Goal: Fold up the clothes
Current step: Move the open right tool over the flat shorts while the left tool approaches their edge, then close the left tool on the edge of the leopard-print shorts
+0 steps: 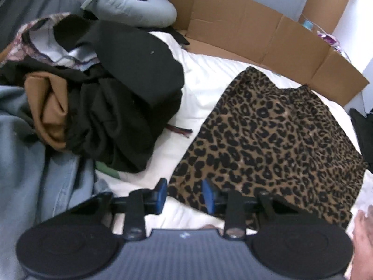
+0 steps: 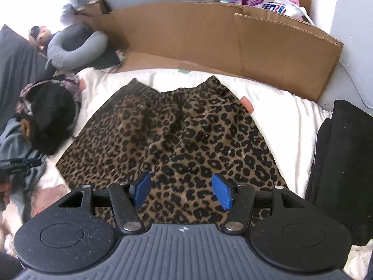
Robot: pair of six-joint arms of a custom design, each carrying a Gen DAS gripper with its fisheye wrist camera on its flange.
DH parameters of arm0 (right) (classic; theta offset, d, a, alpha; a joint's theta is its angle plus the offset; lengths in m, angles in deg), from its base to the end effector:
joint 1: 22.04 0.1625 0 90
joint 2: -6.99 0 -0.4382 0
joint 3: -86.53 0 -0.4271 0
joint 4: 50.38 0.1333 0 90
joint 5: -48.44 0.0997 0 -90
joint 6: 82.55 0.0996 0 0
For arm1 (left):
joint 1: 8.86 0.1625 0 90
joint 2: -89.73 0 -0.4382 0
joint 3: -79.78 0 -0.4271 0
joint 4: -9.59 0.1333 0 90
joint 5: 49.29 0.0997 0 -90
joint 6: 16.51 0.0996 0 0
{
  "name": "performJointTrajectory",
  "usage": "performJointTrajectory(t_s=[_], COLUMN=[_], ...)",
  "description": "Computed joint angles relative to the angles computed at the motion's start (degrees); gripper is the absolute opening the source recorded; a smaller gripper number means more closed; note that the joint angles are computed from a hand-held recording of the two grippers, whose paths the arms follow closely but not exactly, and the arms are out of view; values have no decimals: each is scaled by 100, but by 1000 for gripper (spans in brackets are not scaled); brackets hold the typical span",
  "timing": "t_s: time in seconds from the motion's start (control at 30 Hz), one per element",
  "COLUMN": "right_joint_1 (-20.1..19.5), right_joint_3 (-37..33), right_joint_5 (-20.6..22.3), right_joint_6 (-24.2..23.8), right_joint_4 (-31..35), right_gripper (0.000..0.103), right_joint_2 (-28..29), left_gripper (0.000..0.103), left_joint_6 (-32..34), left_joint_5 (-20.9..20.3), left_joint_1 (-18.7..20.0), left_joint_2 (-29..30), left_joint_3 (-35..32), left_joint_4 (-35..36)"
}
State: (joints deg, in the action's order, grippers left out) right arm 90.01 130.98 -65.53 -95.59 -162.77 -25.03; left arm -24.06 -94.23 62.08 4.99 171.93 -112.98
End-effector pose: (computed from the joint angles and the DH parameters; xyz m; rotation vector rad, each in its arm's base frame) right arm 0.4249 -0.8017 0.2305 0.7733 -2.6132 0.2821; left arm 0.0020 -0.6184 0.5225 0.0194 2.3823 -0.7416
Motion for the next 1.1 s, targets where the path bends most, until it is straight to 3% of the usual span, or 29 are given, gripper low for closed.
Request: performJointTrajectory(t_s=[0.33,0.67,0.73,0.9,1.1], right_joint_1=[-199,-275,-282,-295,-297], right_joint_3=[363,848,946,1169,1256], right_joint_5=[78,-232,-244,-212,-288], right_joint_6=[-71,-252,-301,-381,-472], right_joint_4=[-587,-974,-948,-841,-764], right_gripper=[65,65,65,65,65], right_joint_2=[174,190,159,68,68], left_gripper=[32,29,29,27,28], left_joint_6=[495,979,800,-205,-411], left_joint_5=[-168,-492,-675,-1636,-2174], left_joint_1=[527,709,773,1062,1251], left_joint_2=[301,342,288,127,106], left_joint_3=[212,427,484,510,545], left_joint_4=[-762,-1375,-1518,-1763,-2021])
